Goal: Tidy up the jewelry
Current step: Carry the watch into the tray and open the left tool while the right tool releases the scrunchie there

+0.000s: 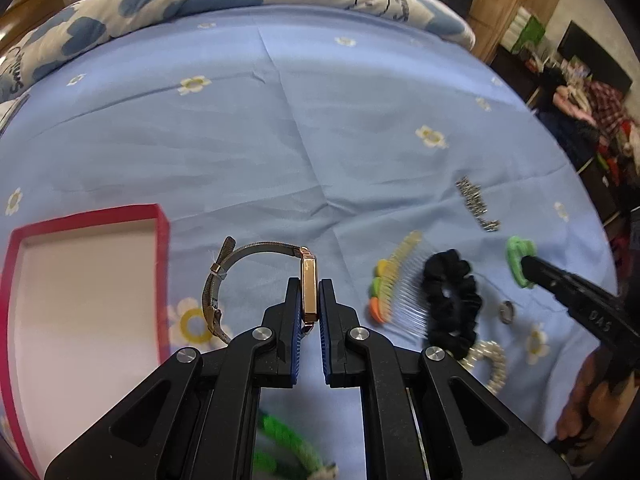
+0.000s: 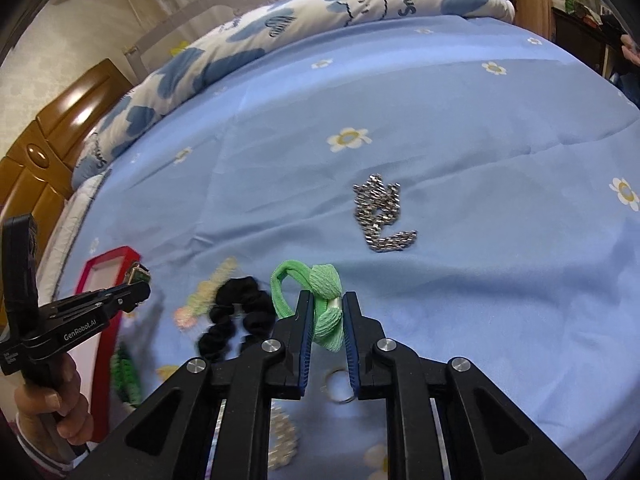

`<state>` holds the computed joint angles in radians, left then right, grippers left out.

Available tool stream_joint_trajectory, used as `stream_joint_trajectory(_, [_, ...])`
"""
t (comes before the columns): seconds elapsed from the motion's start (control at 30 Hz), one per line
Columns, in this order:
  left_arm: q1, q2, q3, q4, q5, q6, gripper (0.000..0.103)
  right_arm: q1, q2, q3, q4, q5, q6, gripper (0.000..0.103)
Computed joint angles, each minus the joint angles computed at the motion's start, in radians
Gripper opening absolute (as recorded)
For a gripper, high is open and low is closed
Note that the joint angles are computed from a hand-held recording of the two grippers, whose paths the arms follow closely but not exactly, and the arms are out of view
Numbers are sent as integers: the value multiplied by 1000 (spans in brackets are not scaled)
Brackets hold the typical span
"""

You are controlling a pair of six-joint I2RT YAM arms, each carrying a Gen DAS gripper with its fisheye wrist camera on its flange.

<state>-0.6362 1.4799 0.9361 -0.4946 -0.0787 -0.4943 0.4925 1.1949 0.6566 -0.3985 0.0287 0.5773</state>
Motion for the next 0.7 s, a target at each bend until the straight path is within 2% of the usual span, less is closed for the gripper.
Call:
stream_joint_trajectory(0.23, [19,-192,-70,-74,-22,-2,7,140,1,70,-21,26,60,14])
stream_joint_trajectory(0.53, [161,-389,-171,-165,1,53,7,301,177,215,37,36,106,14])
stream_joint_trajectory(0.7, [296,-461,-214,-203,33,128,7,363,298,312,67,29,112,14])
